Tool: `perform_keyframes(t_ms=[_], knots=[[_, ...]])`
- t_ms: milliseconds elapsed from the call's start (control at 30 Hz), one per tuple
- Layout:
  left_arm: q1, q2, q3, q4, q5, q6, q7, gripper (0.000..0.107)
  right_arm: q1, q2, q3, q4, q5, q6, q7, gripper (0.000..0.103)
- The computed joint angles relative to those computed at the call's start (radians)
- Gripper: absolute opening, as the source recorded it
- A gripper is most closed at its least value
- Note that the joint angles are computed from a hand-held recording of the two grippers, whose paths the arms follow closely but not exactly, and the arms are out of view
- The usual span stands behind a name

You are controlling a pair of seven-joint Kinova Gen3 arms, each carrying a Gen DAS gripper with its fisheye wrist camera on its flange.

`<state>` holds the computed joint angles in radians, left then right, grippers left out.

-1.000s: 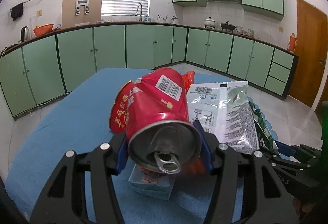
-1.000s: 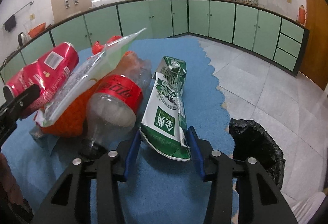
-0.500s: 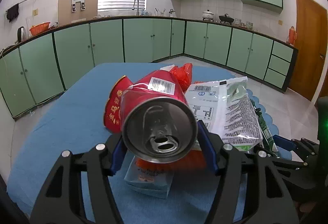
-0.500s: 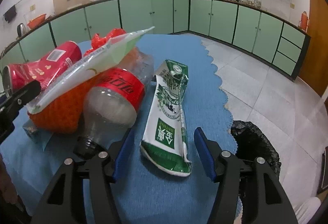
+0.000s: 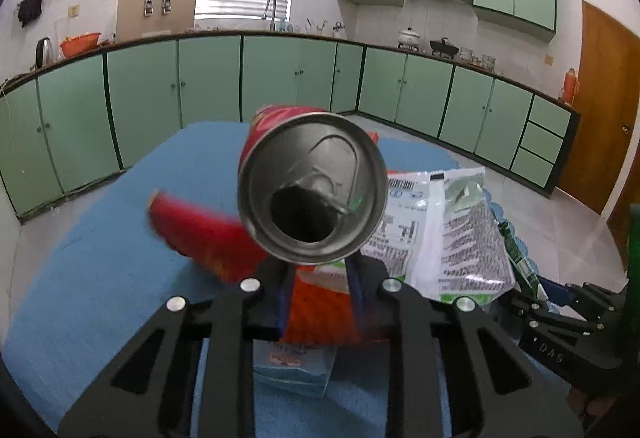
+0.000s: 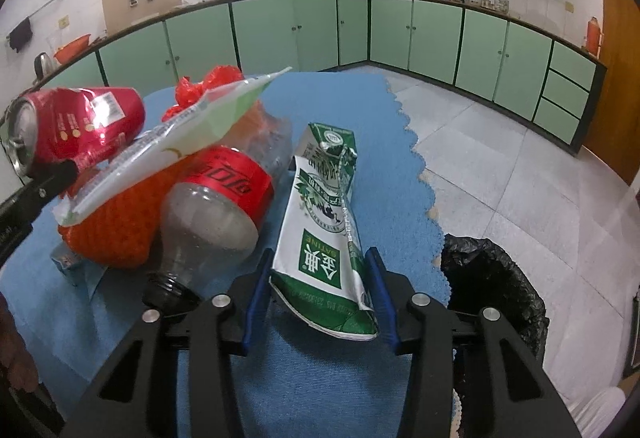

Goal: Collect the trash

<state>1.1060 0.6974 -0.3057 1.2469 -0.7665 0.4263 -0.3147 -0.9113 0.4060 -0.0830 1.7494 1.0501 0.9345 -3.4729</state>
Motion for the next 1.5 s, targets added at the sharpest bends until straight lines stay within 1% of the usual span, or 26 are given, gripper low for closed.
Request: perform_keyframes(t_ms=[33,67,133,167,200,233,300,467,600,667,700,767,800,833,933,1033,1100,1133,1200,1267,1367,1433,1500], knots=[[-0.016,-0.001,0.024,-0.005,0.013,0.011,-0.024,0.023,0.001,0.0,-0.001,0.0,-0.002,0.0,0.003,0.045],[-0.016,0.0,0.029,-0.01,0.015,0.027,-0.032,0.025,0.001,0.001,-0.002,-0.002,-0.005,0.002,0.008,0.045],[0.003,0.001,0.011,-0.011,-0.004,0.042,-0.023,0.044,0.003,0.001,-0.002,-0.003,-0.009,0.002,0.014,0.045],[0.015,0.001,-0.001,-0.007,-0.019,0.039,-0.009,0.061,0.004,0.002,-0.001,-0.004,-0.011,0.001,0.016,0.045],[0.031,-0.002,-0.022,0.002,-0.04,0.03,0.014,0.071,0.004,0.002,-0.001,-0.004,-0.012,0.0,0.017,0.046],[0.04,-0.005,-0.037,0.011,-0.058,0.018,0.035,0.073,0.004,0.002,-0.001,-0.005,-0.014,-0.001,0.018,0.046],[0.038,-0.006,-0.034,0.006,-0.074,0.017,0.045,0.08,0.005,0.004,0.001,-0.007,-0.016,-0.002,0.022,0.046],[0.0,-0.001,-0.015,-0.021,-0.074,0.026,0.056,0.082,0.007,0.006,0.004,-0.007,-0.022,-0.009,0.028,0.046],[-0.051,0.002,0.027,-0.055,-0.044,0.034,0.021,0.082,0.011,0.01,0.006,-0.011,-0.032,-0.017,0.037,0.046],[-0.091,0.007,0.071,-0.079,-0.002,0.048,-0.022,0.082,0.011,0.012,0.008,-0.014,-0.036,-0.019,0.041,0.046],[-0.103,0.008,0.08,-0.085,0.016,0.055,-0.032,0.082,0.011,0.013,0.009,-0.015,-0.037,-0.02,0.043,0.046],[-0.09,0.01,0.054,-0.079,0.028,0.057,-0.017,0.082,0.008,0.011,0.012,-0.013,-0.035,-0.022,0.042,0.046],[-0.09,0.012,0.055,-0.081,0.027,0.067,-0.024,0.082,0.008,0.01,0.013,-0.012,-0.033,-0.023,0.04,0.046],[-0.094,0.012,0.058,-0.081,0.03,0.068,-0.035,0.082,0.008,0.01,0.014,-0.01,-0.031,-0.025,0.04,0.046],[-0.133,0.014,0.1,-0.107,0.066,0.076,-0.095,0.082,0.011,0.012,0.015,-0.006,-0.031,-0.033,0.035,0.046],[-0.169,0.05,0.143,-0.197,0.107,0.141,-0.194,0.082,0.01,0.017,0.017,-0.007,-0.031,-0.035,0.031,0.046],[-0.182,0.069,0.149,-0.234,0.131,0.155,-0.226,0.081,0.009,0.016,0.019,-0.006,-0.028,-0.037,0.029,0.046],[-0.186,0.08,0.148,-0.252,0.142,0.163,-0.237,0.078,0.01,0.015,0.019,-0.003,-0.026,-0.041,0.026,0.046],[-0.215,0.105,0.176,-0.298,0.183,0.193,-0.286,0.066,0.011,0.012,0.02,0.004,-0.021,-0.048,0.019,0.046],[-0.231,0.128,0.187,-0.339,0.221,0.224,-0.319,0.064,0.012,0.011,0.02,0.007,-0.018,-0.051,0.015,0.046],[-0.242,0.156,0.196,-0.385,0.26,0.272,-0.367,0.063,0.013,0.01,0.018,0.011,-0.015,-0.052,0.012,0.046],[-0.238,0.177,0.193,-0.421,0.274,0.32,-0.391,0.063,0.014,0.011,0.017,0.008,-0.017,-0.05,0.015,0.046],[-0.237,0.183,0.187,-0.429,0.287,0.335,-0.393,0.065,0.014,0.013,0.017,0.004,-0.02,-0.045,0.021,0.046]])
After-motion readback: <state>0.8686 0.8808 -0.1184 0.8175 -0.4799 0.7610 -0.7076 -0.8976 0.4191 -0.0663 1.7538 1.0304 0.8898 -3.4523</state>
